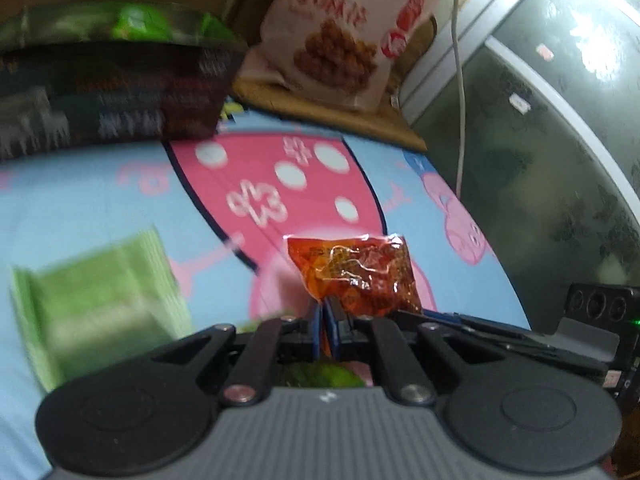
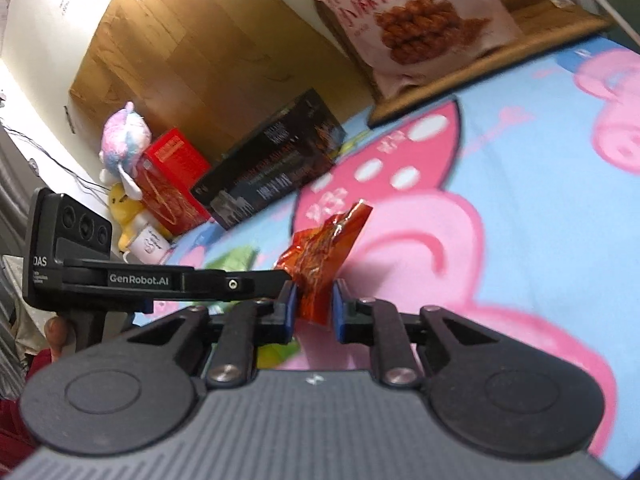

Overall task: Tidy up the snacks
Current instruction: 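Carry the orange bag into the tin box and open the left gripper, then reach the left gripper to the clear green pickle bag and grasp it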

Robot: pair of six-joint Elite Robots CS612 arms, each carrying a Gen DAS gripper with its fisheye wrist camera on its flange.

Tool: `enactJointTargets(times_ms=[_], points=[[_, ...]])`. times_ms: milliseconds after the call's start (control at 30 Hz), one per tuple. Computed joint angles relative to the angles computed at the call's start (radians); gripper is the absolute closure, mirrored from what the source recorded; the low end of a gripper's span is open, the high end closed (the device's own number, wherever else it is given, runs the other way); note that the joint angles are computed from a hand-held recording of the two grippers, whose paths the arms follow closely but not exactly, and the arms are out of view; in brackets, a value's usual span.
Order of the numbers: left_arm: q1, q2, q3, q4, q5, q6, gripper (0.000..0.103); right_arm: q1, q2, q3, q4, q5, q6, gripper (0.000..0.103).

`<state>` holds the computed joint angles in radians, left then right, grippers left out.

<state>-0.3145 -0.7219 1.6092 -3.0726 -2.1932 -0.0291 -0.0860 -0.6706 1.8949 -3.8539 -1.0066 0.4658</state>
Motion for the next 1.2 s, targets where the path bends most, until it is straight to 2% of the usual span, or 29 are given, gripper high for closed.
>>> enactJointTargets(times_ms=[200, 367, 500, 667, 733, 800, 833, 900, 1067, 1200], points=[[0.033, -0.001, -0.052, -0.057, 0.035, -0.051, 0.098, 0.01, -0.004, -0.117, 0.08, 0.054, -0.062, 0.082], [0.058, 0.008, -0.116, -0.123, 0.126, -0.109, 0.098, 0.025, 0.018, -0.272, 0.182, 0.122, -0.071, 0.083], [0.074, 0.039, -0.196, -0.091, 0.211, -0.141, 0.098, 0.05, 0.053, -0.408, 0.305, 0.131, -0.081, 0.083], [0.072, 0.082, -0.267, -0.016, 0.348, -0.158, 0.096, 0.091, 0.102, -0.538, 0.467, 0.068, -0.166, 0.083], [0.068, 0.09, -0.274, -0.006, 0.398, -0.153, 0.095, 0.111, 0.111, -0.563, 0.515, 0.017, -0.23, 0.076], [0.066, 0.088, -0.257, -0.038, 0.422, -0.135, 0.091, 0.125, 0.109, -0.57, 0.551, -0.038, -0.278, 0.069], [0.064, 0.085, -0.248, -0.053, 0.437, -0.13, 0.089, 0.129, 0.108, -0.569, 0.551, -0.053, -0.29, 0.065], [0.067, 0.075, -0.224, -0.091, 0.437, -0.134, 0.077, 0.129, 0.098, -0.552, 0.535, -0.065, -0.3, 0.058], [0.074, 0.034, -0.136, -0.217, 0.418, -0.16, 0.075, 0.107, 0.05, -0.446, 0.395, -0.091, -0.255, 0.058], [0.088, 0.001, -0.046, -0.287, 0.33, -0.166, 0.071, 0.066, 0.005, -0.306, 0.259, -0.029, -0.185, 0.057]])
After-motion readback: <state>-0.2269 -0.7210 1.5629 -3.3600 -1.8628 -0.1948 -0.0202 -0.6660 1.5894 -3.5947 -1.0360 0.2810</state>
